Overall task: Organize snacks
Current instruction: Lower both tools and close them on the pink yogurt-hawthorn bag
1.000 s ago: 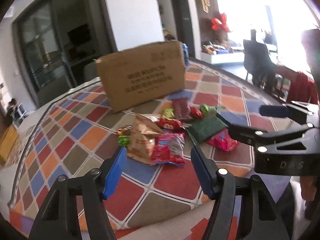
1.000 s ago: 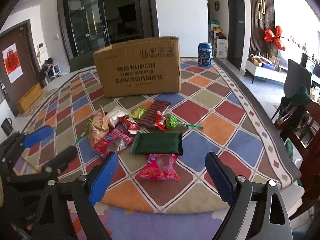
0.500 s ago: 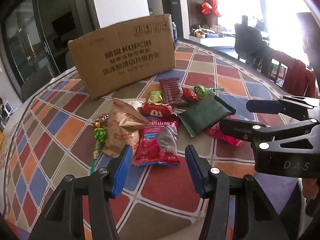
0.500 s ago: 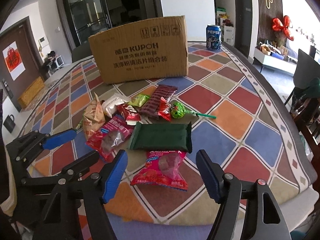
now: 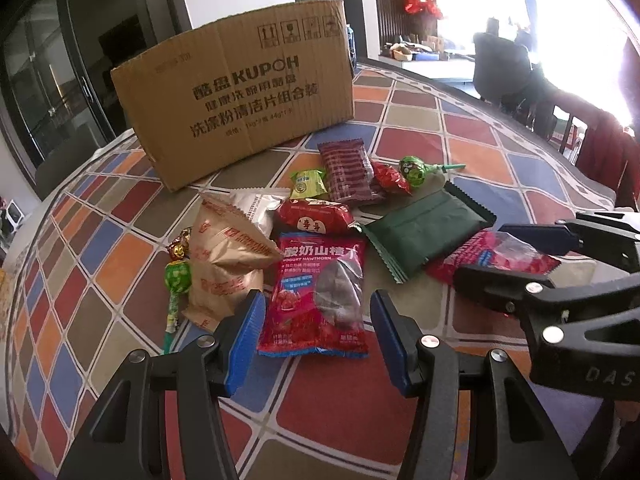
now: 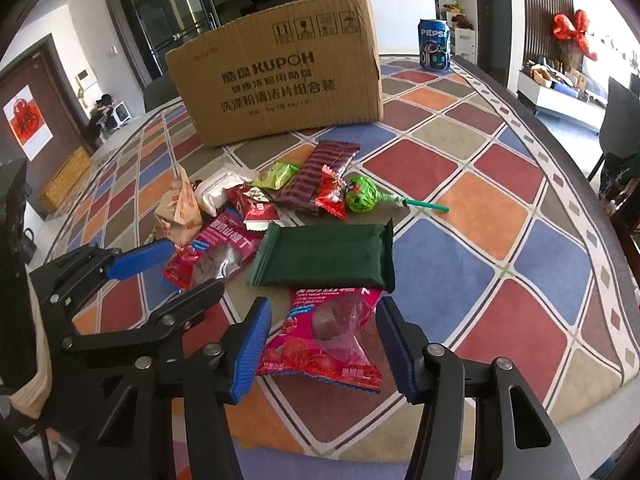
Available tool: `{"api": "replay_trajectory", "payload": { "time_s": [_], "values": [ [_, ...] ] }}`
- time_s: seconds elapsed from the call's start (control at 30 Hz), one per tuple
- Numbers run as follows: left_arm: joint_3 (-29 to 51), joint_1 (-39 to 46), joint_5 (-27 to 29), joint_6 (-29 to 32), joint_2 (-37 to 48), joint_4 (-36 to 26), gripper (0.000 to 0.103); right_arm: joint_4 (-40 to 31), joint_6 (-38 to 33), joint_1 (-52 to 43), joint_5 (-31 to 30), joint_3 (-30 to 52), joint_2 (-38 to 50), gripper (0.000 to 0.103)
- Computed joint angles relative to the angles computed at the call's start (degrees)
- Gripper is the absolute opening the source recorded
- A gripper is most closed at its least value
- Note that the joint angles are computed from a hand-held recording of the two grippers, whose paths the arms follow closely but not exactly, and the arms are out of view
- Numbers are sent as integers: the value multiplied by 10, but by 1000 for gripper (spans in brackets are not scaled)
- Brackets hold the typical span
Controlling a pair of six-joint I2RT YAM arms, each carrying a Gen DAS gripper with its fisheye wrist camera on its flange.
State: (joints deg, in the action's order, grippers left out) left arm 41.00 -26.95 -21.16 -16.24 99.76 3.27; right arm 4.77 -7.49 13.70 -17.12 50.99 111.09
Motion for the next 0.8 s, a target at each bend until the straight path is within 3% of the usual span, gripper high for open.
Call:
{"api": "replay_trajectory", "payload": {
  "time_s": [0.33,0.6,0.8],
  "values": [
    [26,30,51,-12,31,1,54,-12,0,-2,-5,12,14,53],
    [18,35,69,-22,27,12,43,-9,0,2,5,11,15,50],
    [6,29,77,-40,6,1,42,-13,1,-1,0,8,10,49]
  ]
}}
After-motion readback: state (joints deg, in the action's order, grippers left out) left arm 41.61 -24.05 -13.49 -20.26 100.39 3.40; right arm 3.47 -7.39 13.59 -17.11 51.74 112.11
